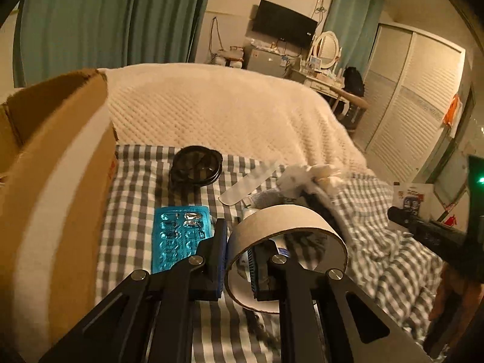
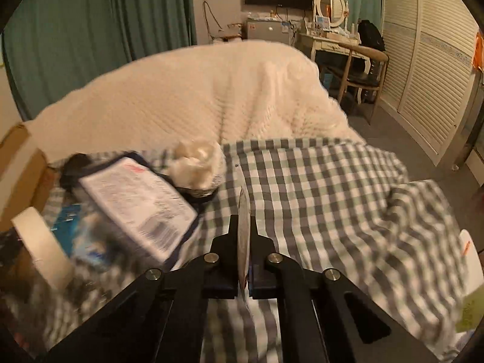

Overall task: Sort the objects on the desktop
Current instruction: 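Carry the tape roll and snack packet over the cardboard box and release both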

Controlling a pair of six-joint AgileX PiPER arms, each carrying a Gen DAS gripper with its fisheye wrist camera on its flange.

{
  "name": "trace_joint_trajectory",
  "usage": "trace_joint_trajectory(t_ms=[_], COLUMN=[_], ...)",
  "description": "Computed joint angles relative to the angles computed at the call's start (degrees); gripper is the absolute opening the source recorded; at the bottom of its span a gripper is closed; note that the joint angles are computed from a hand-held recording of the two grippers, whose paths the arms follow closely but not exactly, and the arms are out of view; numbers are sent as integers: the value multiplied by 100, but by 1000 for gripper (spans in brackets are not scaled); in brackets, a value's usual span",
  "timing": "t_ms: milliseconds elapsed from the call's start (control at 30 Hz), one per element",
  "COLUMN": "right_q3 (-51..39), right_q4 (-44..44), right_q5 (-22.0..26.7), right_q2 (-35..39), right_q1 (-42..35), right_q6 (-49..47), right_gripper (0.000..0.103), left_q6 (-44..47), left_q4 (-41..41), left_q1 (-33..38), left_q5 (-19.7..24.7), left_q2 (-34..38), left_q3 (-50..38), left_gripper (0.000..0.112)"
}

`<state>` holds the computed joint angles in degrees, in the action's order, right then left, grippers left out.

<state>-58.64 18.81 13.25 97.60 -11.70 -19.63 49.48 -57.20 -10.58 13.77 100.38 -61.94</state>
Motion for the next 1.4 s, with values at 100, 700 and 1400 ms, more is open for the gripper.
trace_joint_trajectory(t_ms=[100,700,1400], right_q3=[104,-2538,-2904], right_q4=[561,-1603,-2458], right_q5=[848,3027,3749], right_q2=[-873,-918,-760], right_q1=[-172,4310,4132], right_q6=[-652,3018,3459], right_gripper=[3,3,68], left_q6=[-572,-1951,-2304], left_q4=[492,3746,4217], left_q1=[217,2884,2642], left_q5=[427,3096,2957], left_q2=[-454,-201,-894], left_q3=[-2,-3021,-2240], left_gripper=[13,10,100])
